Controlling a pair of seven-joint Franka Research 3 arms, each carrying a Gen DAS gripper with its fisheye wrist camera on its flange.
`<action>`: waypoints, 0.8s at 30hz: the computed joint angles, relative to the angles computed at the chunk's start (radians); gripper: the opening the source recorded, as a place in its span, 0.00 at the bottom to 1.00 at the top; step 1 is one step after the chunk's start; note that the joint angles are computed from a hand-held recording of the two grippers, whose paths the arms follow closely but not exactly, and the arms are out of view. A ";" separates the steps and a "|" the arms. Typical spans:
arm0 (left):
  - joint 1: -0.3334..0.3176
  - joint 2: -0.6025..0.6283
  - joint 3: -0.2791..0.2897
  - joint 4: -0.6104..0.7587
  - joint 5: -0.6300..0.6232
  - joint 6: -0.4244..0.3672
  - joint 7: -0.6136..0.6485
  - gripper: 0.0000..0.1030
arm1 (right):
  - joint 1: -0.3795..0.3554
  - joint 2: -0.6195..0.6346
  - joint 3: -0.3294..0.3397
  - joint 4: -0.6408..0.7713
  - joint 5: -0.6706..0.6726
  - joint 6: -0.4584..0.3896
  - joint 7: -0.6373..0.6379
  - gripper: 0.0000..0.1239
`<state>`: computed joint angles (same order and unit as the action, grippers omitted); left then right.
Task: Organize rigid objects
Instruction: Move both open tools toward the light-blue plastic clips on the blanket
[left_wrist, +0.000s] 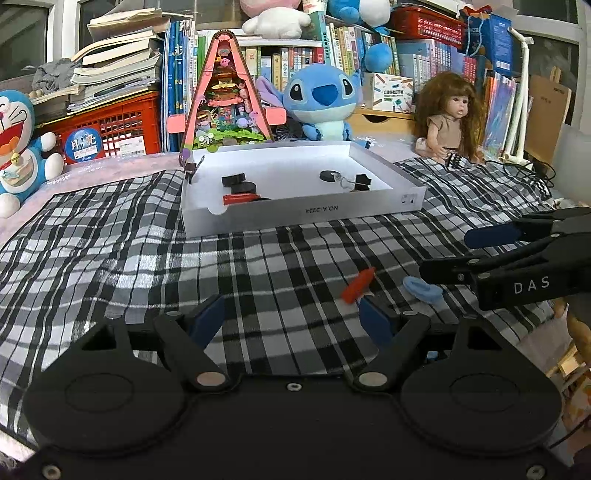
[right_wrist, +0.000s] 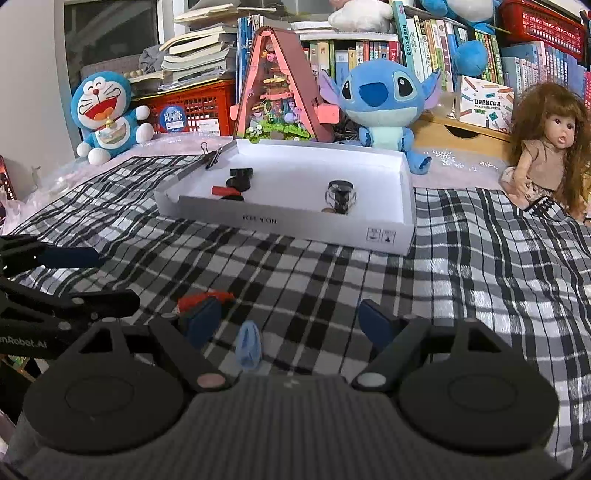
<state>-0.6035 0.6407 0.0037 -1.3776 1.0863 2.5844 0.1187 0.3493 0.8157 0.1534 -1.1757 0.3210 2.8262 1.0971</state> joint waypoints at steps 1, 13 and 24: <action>-0.002 -0.005 0.000 -0.010 0.005 0.006 -0.004 0.76 | -0.005 -0.009 0.006 -0.019 0.004 0.011 -0.009 0.72; -0.013 -0.010 -0.019 -0.041 0.031 0.082 0.049 0.76 | -0.039 -0.083 0.043 -0.174 0.035 0.103 -0.111 0.72; -0.010 0.095 -0.034 0.081 -0.117 0.134 0.236 0.51 | -0.042 -0.097 0.012 -0.200 0.043 0.122 -0.073 0.72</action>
<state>-0.6132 0.7362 -0.0300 -1.2967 0.9691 2.7184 0.3547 0.3074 0.7191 0.1657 -1.3754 0.3635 2.9478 1.0240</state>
